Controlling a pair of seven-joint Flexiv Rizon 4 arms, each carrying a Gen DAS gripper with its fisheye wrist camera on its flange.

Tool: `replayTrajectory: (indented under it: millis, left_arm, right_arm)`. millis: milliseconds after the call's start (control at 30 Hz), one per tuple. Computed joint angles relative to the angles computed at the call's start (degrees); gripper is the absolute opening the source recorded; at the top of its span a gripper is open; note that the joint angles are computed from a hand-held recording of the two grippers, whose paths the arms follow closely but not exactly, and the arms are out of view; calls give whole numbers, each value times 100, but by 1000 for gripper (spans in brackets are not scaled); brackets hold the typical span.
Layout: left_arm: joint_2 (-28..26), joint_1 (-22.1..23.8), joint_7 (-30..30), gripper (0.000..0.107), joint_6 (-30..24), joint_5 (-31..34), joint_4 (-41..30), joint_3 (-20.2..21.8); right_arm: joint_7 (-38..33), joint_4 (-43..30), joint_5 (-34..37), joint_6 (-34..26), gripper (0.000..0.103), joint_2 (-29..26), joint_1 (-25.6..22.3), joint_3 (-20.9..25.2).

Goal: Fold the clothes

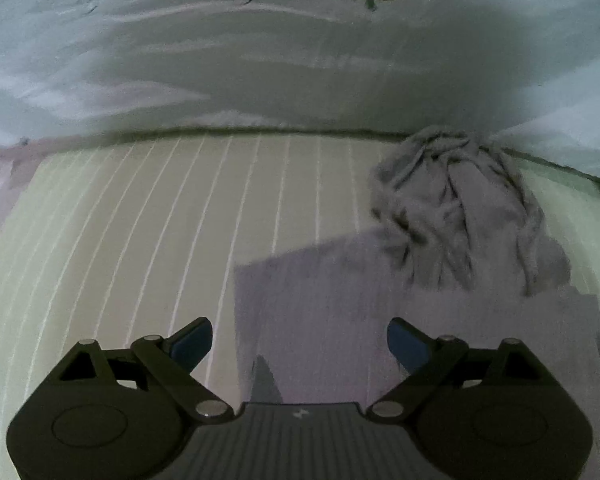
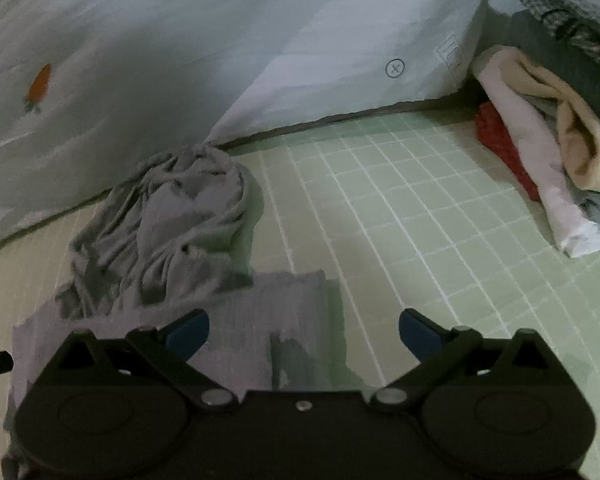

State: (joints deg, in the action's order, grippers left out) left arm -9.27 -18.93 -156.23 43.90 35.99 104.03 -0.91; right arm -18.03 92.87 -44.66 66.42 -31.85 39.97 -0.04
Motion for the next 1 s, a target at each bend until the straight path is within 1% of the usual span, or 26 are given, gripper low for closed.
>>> replayTrajectory:
  millis: [100,200,300,433,500,600,667,700,733,767,867,933,1000]
  left_arm:
    - [-302,156,316,96,113,-29,-338,61]
    - [-671,264,583,97,249,-106,-713,197]
    - [-1067,350,807,97,416,-308,-1079,344]
    - [-1620,463,1155,97,698,-771,-1506,498]
    - [-1883,434,1358,97,652,-932,-1754,582]
    - [-2202,372,1631,97,585,-1133,-2053,696]
    - [-2385,301,1801,97,415,-1221,-2267,773]
    - [-2468,221,1845,98,248,-1189,-2402,850]
    - [-2535,80,1812,101,32,-1050,-2554,984]
    - [-2593,-120,1713,101,-264,-798,-2739,1163]
    - [-2754,-576,1480,101,-1137,-32,-3233,1489]
    - [-2659,-667,1229,101,-1306,274,-3225,1528]
    - [-2419,-734,818,101,-1269,519,-3048,1523]
  right_arm:
    - [-377,-532,163,-53,102,-370,-90,42]
    - [-980,-1327,508,-169,102,-905,-189,128]
    - [-1602,-2392,1022,-547,102,-1566,-235,259]
    - [-2254,-3920,1564,-1119,102,-2510,-237,353]
    - [-2537,-4634,1771,-1426,97,-2924,-216,375]
    - [-3026,-5652,1985,-2061,96,-3466,-148,375]
    - [-3363,-6267,2073,-2500,95,-3784,-93,332]
    - [-3521,-6410,2110,-2611,94,-3858,-73,289]
    - [-3611,-6373,2135,-2598,94,-3844,-54,196]
    - [-3580,-6150,2118,-2465,94,-3739,-14,10]
    - [-2905,-5174,1624,-2057,94,-3285,259,-819]
    - [-2596,-4585,1272,-1771,94,-2988,363,-1046]
    - [-2287,-4050,886,-1509,94,-2700,466,-1221]
